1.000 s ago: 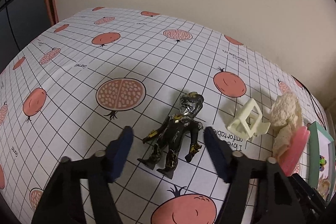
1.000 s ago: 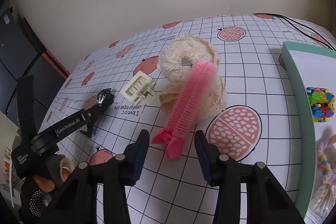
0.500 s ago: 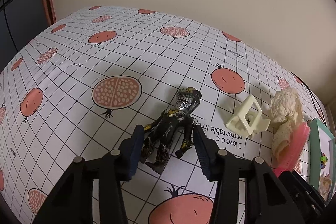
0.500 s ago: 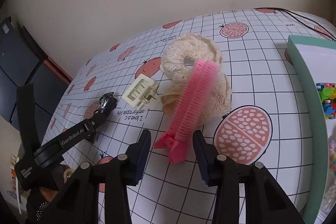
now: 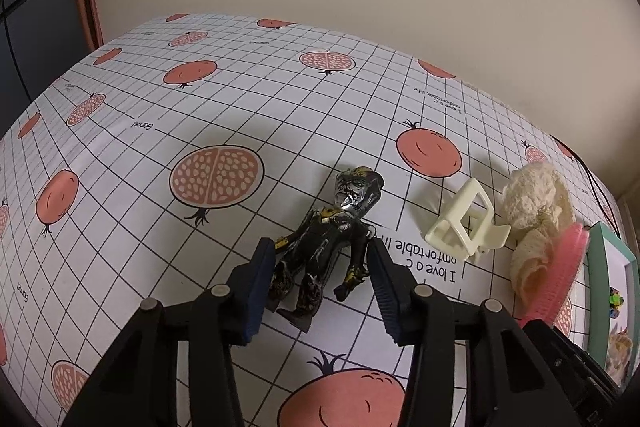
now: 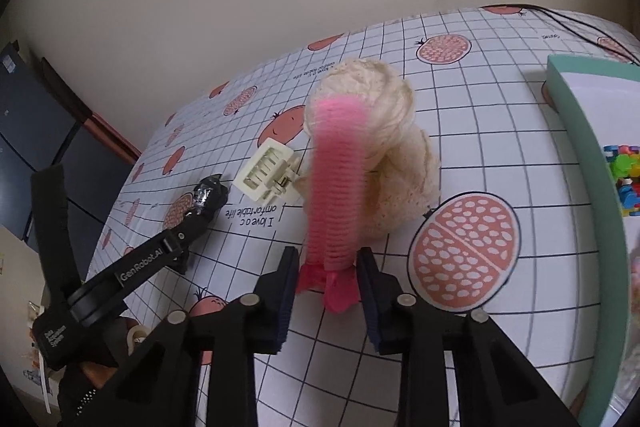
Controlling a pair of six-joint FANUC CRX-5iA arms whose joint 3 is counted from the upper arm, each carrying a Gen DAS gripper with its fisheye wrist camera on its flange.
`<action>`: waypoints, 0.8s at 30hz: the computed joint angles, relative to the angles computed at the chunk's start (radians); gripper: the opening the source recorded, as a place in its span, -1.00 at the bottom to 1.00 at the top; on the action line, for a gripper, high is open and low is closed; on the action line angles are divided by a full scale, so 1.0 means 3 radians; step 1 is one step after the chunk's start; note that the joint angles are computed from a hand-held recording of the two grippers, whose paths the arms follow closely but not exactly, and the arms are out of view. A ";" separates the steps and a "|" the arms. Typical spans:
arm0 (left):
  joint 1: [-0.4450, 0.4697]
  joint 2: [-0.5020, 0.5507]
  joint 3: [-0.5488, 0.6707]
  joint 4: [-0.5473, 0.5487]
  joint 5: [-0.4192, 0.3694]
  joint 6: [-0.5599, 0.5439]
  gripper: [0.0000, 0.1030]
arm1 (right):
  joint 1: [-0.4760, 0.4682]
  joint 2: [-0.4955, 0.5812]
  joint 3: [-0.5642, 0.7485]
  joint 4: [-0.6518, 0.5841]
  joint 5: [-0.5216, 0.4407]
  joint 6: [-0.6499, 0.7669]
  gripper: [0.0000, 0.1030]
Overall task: Organize objects
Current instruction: 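Grasp the black action figure with the left gripper while the right grasps the pink hair roller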
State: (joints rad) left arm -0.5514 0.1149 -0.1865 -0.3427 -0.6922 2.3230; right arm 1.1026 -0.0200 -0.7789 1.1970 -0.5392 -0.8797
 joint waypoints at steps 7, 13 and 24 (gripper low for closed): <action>-0.0003 -0.0062 -0.0033 0.0021 0.0024 0.0048 -0.17 | 0.0017 -0.0199 -0.0161 0.0034 -0.0066 -0.0168 -0.40; -0.0043 -0.0095 -0.0020 -0.0015 0.0039 0.0060 -0.37 | 0.0068 -0.0378 -0.0271 0.0064 -0.0209 -0.0265 -0.41; 0.0145 -0.0317 -0.0325 0.0405 0.0436 -0.0130 -0.85 | 0.0149 -0.0508 -0.0315 -0.0039 -0.0303 -0.0185 -0.41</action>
State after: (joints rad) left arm -0.5078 0.0199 -0.2840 -0.2211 -0.5614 2.2839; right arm 1.1472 -0.1725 -0.8733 1.1853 -0.6302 -0.9352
